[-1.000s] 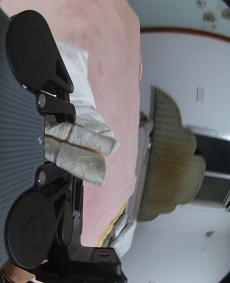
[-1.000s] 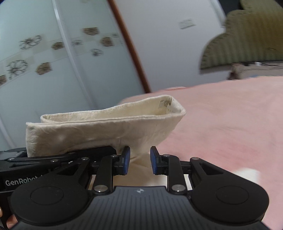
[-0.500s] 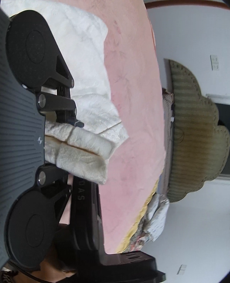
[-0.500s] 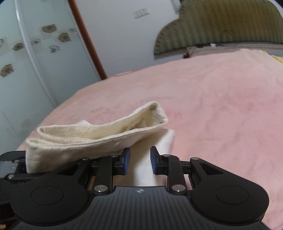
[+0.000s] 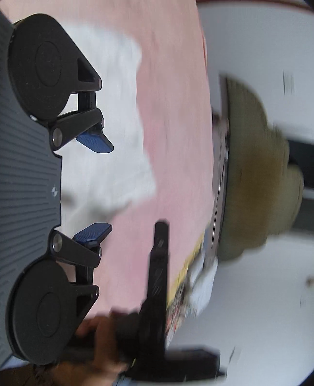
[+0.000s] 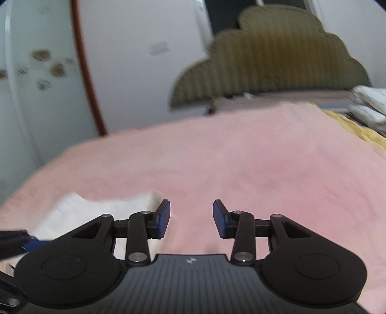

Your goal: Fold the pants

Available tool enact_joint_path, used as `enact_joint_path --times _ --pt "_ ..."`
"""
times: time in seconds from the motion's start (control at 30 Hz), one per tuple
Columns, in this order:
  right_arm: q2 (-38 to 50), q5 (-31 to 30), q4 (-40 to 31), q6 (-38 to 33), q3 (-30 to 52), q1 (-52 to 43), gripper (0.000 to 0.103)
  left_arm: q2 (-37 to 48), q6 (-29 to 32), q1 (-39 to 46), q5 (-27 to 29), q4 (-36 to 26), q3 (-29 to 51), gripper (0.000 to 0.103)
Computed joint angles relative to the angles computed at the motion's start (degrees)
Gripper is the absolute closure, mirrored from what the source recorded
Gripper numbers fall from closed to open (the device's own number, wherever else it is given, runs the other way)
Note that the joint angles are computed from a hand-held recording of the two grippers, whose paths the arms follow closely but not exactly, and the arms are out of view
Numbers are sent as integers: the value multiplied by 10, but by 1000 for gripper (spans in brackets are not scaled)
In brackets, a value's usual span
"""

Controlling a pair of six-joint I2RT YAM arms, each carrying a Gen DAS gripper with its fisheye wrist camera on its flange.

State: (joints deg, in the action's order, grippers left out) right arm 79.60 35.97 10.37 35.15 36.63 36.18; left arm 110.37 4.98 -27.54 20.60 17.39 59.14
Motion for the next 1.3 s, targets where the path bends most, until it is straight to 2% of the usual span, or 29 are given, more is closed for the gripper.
enact_joint_path --times 0.1,0.17,0.3,0.37,0.43,0.53,0.6,0.67,0.77,0.83,0.97,1.07,1.17,1.3 --pt "84 -58 15 -59 70 7 61 17 -33 41 -42 -14 32 36" --pt "137 -97 -2 -81 116 10 61 34 -39 62 -54 -39 60 36" --pt "196 -86 -84 -90 161 22 62 64 30 68 -83 -94 93 36" --pt "198 -86 -114 -75 157 27 62 65 86 64 -74 -99 81 36" --pt "172 -93 -109 -67 129 32 60 49 121 61 -76 -48 36 36" --pt "146 -85 -129 -55 123 42 59 42 108 60 -56 -40 29 35" --pt "152 -78 -149 -58 133 54 55 43 94 66 -38 -62 39 34" --pt "156 -74 -153 -64 129 65 55 58 109 73 -25 -98 57 33" --pt "132 -80 -129 -41 91 70 54 39 145 77 -20 -43 0 33" --pt "117 -62 -131 -13 74 84 41 24 161 82 -13 -30 -22 33" --pt "68 0 -113 37 28 124 39 8 121 109 39 -69 -16 33" --pt "49 52 -122 32 30 155 39 -7 85 114 30 -29 -38 33" --pt "37 31 -101 23 23 156 39 -21 84 105 3 1 -60 33" --pt "94 23 -172 45 69 151 39 -35 117 99 10 11 -84 33"
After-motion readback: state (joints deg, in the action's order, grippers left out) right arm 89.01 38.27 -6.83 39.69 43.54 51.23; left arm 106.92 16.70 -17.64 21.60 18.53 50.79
